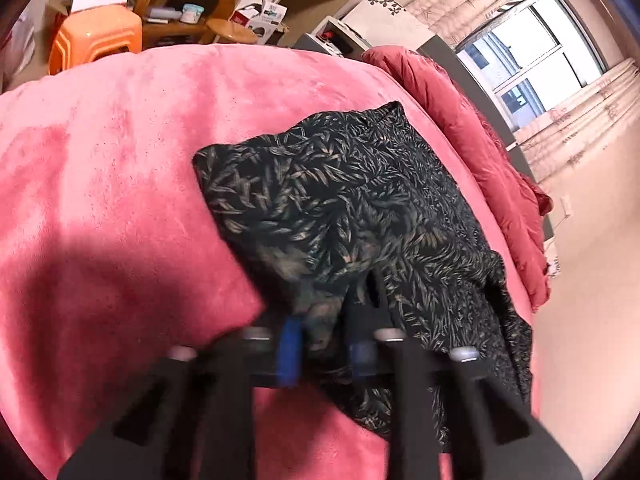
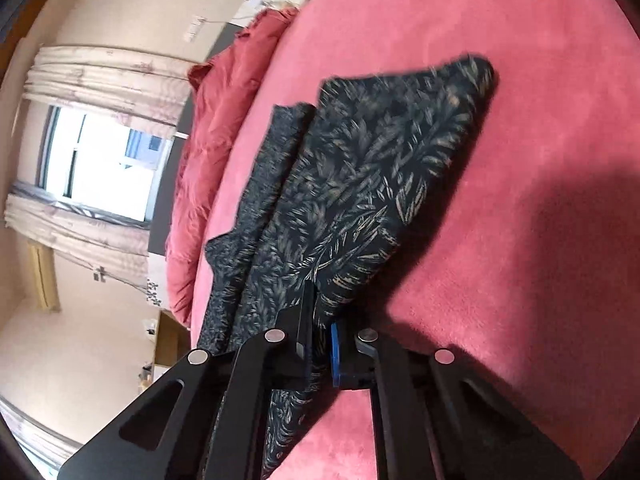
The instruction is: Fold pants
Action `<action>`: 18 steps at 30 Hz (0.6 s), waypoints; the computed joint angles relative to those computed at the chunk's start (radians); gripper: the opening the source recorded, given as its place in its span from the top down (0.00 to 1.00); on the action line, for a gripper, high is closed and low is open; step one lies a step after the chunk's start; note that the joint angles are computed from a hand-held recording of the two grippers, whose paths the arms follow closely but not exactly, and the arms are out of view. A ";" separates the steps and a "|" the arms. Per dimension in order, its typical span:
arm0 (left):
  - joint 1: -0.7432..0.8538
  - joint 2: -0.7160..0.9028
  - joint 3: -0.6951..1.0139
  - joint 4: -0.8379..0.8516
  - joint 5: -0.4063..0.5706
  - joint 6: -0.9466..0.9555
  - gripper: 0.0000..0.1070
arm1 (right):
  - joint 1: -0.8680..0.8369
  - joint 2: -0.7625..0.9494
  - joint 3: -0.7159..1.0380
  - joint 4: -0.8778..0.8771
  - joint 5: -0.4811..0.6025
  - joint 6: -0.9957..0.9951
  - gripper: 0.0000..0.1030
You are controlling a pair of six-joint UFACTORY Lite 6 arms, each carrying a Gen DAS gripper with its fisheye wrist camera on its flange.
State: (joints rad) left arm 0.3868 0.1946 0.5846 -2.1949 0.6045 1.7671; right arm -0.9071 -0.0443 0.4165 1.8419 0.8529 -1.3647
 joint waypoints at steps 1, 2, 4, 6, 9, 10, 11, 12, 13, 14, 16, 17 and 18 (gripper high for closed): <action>0.004 -0.006 -0.003 0.018 0.003 -0.003 0.92 | -0.004 -0.035 -0.011 -0.008 -0.008 -0.001 0.96; 0.002 -0.031 -0.012 0.035 -0.009 -0.002 0.93 | -0.009 -0.077 -0.020 -0.024 -0.016 -0.002 0.96; 0.010 -0.089 -0.040 0.076 -0.013 -0.017 0.93 | -0.015 -0.152 -0.038 -0.048 -0.036 0.008 0.96; 0.032 -0.173 -0.080 0.164 -0.007 -0.075 0.93 | -0.039 -0.227 -0.056 -0.081 -0.035 0.036 0.96; 0.081 -0.286 -0.135 0.306 0.008 -0.165 0.94 | -0.076 -0.331 -0.069 -0.162 -0.057 0.108 0.96; 0.103 -0.320 -0.150 0.360 0.015 -0.200 0.94 | -0.098 -0.357 -0.070 -0.200 -0.057 0.128 0.96; 0.131 -0.367 -0.175 0.425 0.029 -0.243 0.94 | -0.123 -0.393 -0.062 -0.266 -0.060 0.171 0.96; 0.149 -0.400 -0.196 0.471 0.034 -0.272 0.94 | -0.145 -0.418 -0.060 -0.313 -0.054 0.198 0.96; 0.164 -0.425 -0.212 0.508 0.037 -0.296 0.94 | -0.165 -0.436 -0.059 -0.352 -0.042 0.221 0.96; 0.189 -0.460 -0.237 0.560 0.046 -0.331 0.94 | -0.194 -0.436 -0.046 -0.396 -0.025 0.243 0.96; 0.229 -0.508 -0.280 0.635 0.061 -0.376 0.94 | -0.258 -0.418 -0.026 -0.473 0.010 0.269 0.96; 0.241 -0.527 -0.301 0.659 0.062 -0.390 0.94 | -0.287 -0.390 -0.010 -0.513 0.017 0.288 0.96; 0.238 -0.545 -0.324 0.666 0.047 -0.386 0.94 | -0.308 -0.381 -0.015 -0.536 0.025 0.295 0.96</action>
